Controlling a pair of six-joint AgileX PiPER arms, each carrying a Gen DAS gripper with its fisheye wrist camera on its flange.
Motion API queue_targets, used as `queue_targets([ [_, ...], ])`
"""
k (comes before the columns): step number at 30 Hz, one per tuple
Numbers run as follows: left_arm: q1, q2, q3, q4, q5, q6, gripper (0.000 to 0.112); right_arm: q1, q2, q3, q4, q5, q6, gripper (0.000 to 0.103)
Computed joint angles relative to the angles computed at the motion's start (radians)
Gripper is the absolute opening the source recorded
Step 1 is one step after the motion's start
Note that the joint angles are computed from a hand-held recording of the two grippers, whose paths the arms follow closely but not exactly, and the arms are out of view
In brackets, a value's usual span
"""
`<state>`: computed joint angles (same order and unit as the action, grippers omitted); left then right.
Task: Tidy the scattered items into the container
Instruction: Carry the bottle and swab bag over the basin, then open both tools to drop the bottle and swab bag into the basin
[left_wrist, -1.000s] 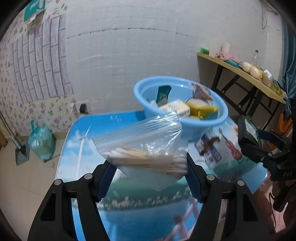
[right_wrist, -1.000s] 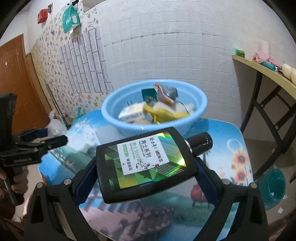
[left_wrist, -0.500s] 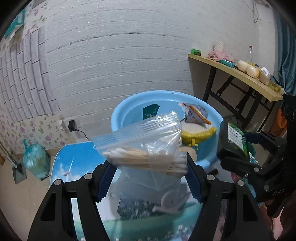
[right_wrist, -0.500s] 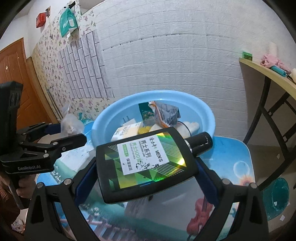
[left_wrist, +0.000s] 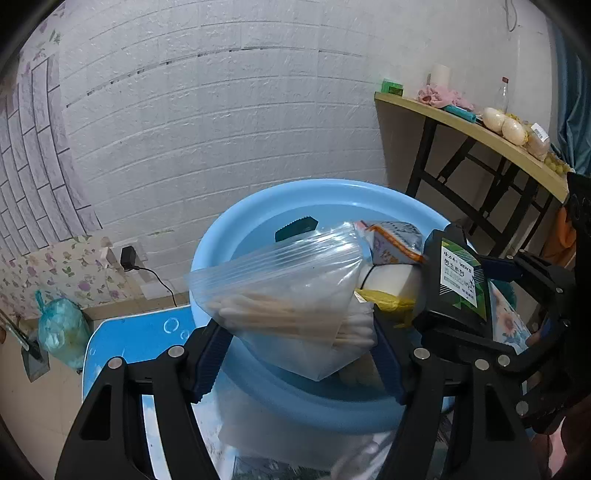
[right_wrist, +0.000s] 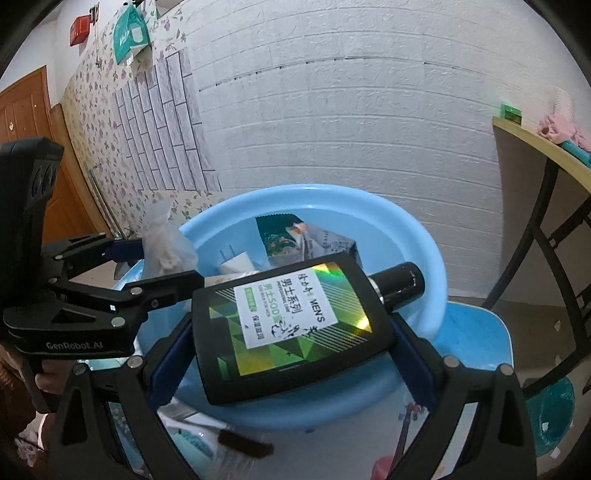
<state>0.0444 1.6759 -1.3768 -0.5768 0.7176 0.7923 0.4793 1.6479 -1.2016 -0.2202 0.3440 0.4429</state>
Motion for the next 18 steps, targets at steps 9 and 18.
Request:
queue_targets([
  [9, -0.013, 0.056, -0.055, 0.017, 0.008, 0.009, 0.076, -0.047, 0.088, -0.09, 0.081, 0.007, -0.097, 0.099],
  [18, 0.006, 0.042, -0.04, -0.052, 0.041, 0.058, 0.083, -0.058, 0.043, -0.034, 0.079, -0.048, -0.099, 0.099],
])
